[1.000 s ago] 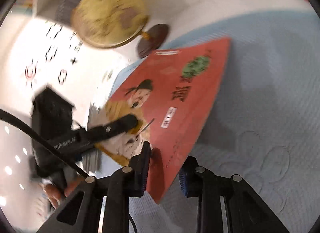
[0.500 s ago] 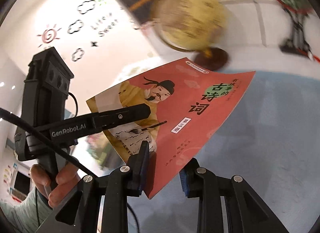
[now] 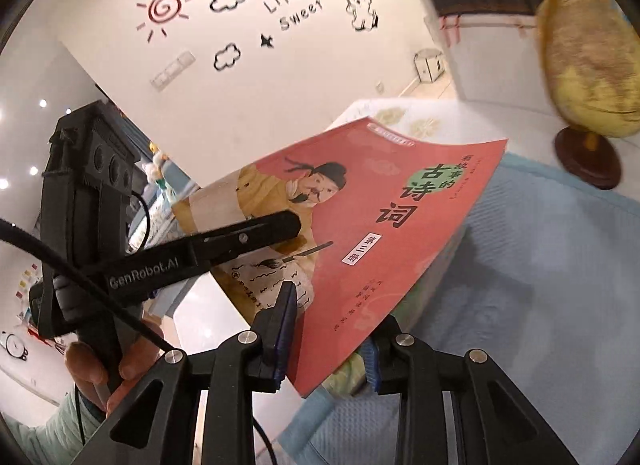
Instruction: Organize books
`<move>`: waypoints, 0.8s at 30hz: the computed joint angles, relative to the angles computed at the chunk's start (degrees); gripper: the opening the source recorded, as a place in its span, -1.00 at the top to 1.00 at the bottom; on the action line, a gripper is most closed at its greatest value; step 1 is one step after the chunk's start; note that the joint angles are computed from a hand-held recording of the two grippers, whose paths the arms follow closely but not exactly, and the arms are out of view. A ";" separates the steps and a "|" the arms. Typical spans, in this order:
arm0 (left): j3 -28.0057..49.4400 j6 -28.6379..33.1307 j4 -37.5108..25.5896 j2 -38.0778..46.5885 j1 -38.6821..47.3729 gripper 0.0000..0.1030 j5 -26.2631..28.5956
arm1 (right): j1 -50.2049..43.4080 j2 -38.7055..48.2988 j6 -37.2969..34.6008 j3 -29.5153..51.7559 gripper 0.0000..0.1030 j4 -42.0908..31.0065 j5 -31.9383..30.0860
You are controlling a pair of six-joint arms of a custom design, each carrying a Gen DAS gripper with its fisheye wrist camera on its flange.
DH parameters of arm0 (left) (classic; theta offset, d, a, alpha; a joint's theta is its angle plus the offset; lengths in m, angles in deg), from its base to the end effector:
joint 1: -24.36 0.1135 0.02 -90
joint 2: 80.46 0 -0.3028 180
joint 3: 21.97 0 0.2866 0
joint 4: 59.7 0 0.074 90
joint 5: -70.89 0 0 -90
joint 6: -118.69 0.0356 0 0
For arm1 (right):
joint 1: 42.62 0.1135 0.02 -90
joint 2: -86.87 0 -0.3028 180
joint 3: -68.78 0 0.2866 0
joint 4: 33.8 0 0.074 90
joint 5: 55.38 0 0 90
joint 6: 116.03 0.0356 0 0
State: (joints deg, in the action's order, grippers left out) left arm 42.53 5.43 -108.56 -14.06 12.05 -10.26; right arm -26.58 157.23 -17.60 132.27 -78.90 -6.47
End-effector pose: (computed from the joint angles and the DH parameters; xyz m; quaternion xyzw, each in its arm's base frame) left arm 0.2473 -0.0596 0.2969 -0.0638 0.9373 -0.1715 0.2966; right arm 0.2481 0.0957 0.2850 -0.1728 0.8758 0.3889 0.2278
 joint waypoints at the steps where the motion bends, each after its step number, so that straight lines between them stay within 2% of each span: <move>1: -0.92 0.71 -0.04 -0.29 1.54 0.75 0.79 | 1.96 1.17 1.57 -0.05 0.45 1.47 1.15; 5: -3.87 2.40 1.02 0.55 5.58 0.71 4.44 | 5.62 3.66 4.79 -0.56 0.44 3.59 3.87; 9: -4.14 4.24 0.73 2.03 6.34 0.66 5.66 | 8.75 5.21 7.15 -0.60 0.44 4.99 7.84; 16: -4.52 7.49 -2.12 2.68 7.55 0.48 5.48 | 10.68 6.88 10.99 -0.44 0.44 6.03 8.94; 24: -6.50 8.33 -2.78 4.31 11.24 0.46 9.86 | 14.33 7.75 12.68 -1.73 0.44 7.12 12.09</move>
State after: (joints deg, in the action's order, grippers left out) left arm 36.04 13.77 -111.34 -9.76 23.28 -0.40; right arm -12.25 164.97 -4.91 130.54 -71.78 5.63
